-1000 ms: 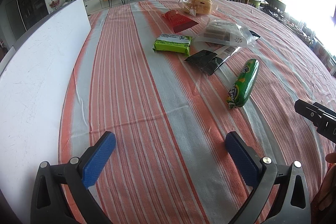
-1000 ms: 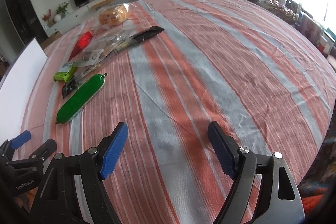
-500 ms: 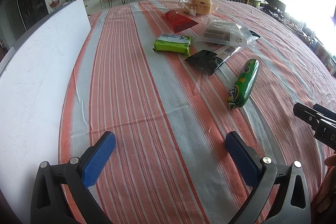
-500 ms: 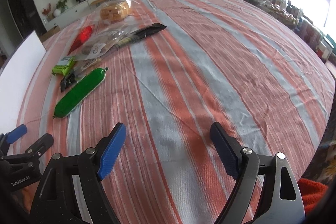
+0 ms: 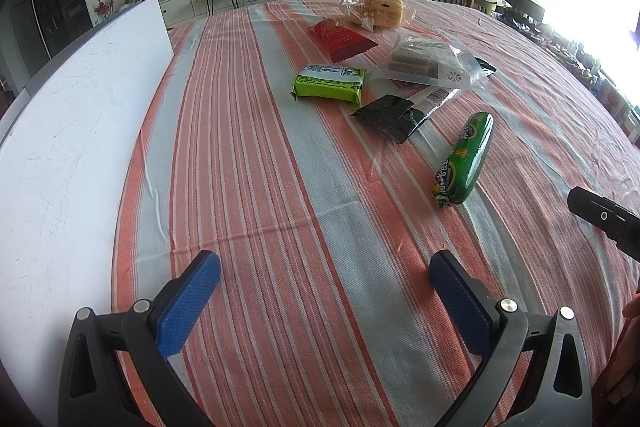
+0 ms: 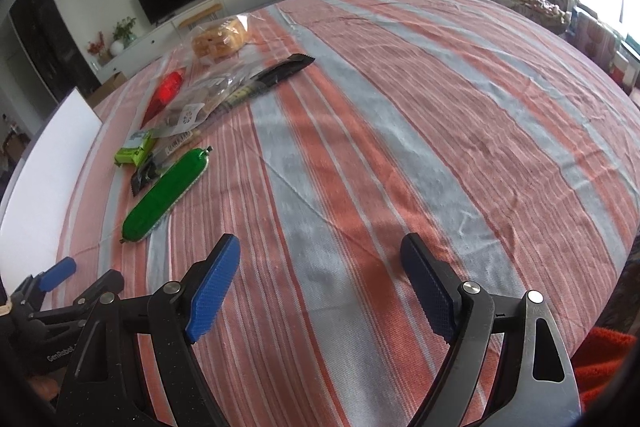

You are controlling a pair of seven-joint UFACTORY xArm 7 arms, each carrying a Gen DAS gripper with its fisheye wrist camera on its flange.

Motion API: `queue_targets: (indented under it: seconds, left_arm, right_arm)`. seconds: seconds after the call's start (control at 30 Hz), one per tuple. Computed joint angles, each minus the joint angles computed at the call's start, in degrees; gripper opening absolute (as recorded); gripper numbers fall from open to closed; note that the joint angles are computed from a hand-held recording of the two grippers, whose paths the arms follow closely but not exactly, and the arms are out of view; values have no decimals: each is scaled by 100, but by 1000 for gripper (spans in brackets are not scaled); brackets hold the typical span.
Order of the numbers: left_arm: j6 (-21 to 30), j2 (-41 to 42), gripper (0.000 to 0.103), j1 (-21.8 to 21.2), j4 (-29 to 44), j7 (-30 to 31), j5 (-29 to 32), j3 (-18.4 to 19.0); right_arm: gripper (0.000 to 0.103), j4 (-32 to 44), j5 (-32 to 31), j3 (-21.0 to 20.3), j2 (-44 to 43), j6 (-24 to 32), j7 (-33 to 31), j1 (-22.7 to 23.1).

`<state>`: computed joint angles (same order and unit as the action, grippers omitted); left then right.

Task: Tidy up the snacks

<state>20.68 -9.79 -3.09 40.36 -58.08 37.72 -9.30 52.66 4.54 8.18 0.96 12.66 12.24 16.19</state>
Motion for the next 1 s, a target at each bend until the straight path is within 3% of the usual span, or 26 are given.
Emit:
queue_targets:
  seconds: [0.1, 0.23, 0.3, 0.43, 0.5, 0.73, 1.0]
  left_arm:
    - [0, 0, 103, -1, 0, 0, 0, 1]
    - [3, 5, 103, -2, 5, -5, 4, 0]
    - [1, 1, 103, -3, 1, -3, 2, 2]
    - [1, 1, 103, -3, 1, -3, 3, 3]
    - [1, 1, 103, -4, 1, -3, 3, 3]
    - [2, -1, 103, -3, 0, 1, -1, 4]
    - [-2, -4, 103, 0, -4, 7, -6, 3]
  right_arm:
    - [85, 25, 162, 5, -2, 64, -95, -5]
    - [84, 118, 1357, -18, -110, 492, -876, -62]
    - [84, 114, 1598, -79, -203, 676, -1052, -103]
    - [84, -261, 3055, -385, -499, 157, -1998, 129]
    - [85, -265, 2926, -237, -483, 144, -1736, -73]
    - [85, -271, 2484, -181, -466, -242, -1624, 54]
    - [85, -244, 1413, -112, -368, -309, -908, -2]
